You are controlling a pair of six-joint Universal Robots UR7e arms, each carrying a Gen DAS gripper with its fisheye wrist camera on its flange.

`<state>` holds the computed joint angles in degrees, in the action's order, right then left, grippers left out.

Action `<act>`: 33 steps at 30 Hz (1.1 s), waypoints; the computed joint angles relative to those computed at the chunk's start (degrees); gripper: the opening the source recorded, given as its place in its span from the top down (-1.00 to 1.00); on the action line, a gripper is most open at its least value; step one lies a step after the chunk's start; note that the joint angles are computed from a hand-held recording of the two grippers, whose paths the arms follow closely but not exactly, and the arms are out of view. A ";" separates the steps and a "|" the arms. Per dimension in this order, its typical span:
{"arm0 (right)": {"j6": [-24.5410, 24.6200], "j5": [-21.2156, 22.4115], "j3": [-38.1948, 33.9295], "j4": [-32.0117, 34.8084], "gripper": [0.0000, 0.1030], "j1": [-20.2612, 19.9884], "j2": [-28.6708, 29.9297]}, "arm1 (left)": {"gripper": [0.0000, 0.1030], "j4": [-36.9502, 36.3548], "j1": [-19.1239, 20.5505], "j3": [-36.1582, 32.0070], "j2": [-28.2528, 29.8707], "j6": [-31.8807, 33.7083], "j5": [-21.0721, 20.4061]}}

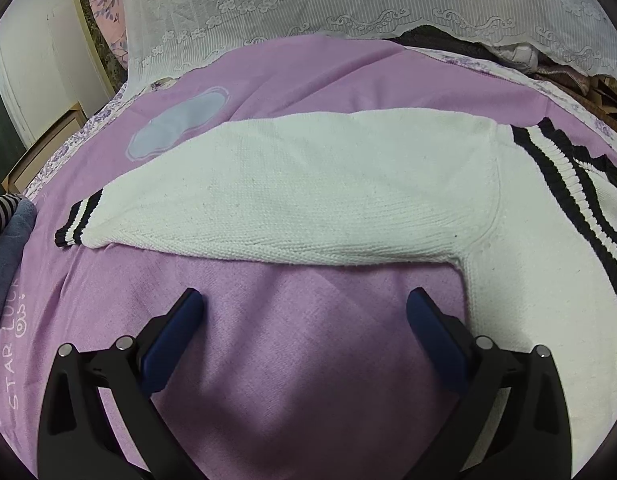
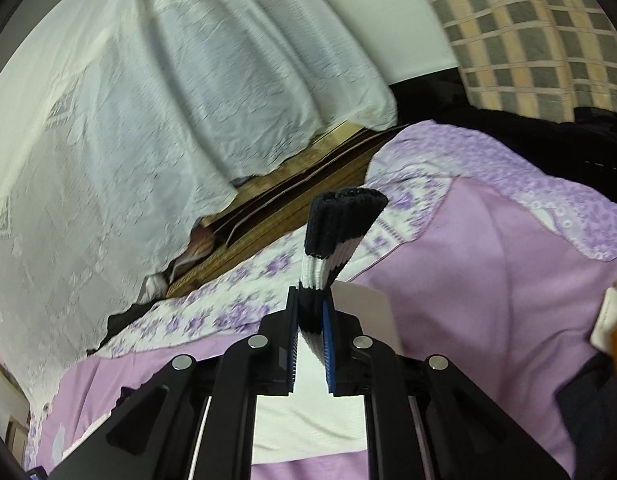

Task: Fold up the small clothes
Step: 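Carry the held sleeve across the sweater body with the right gripper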

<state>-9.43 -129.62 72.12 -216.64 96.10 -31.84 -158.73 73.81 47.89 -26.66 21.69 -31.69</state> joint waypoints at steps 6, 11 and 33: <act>-1.12 -0.91 -6.35 7.52 0.78 1.77 4.01 | -0.92 -0.04 0.06 -0.27 0.22 0.34 0.25; -1.97 -0.95 -11.68 12.53 0.78 3.20 7.36 | -0.92 0.01 0.04 -0.26 0.22 0.30 0.31; -3.15 1.86 -44.36 38.42 0.78 7.55 28.24 | -0.92 0.22 0.06 -0.67 0.46 0.44 0.71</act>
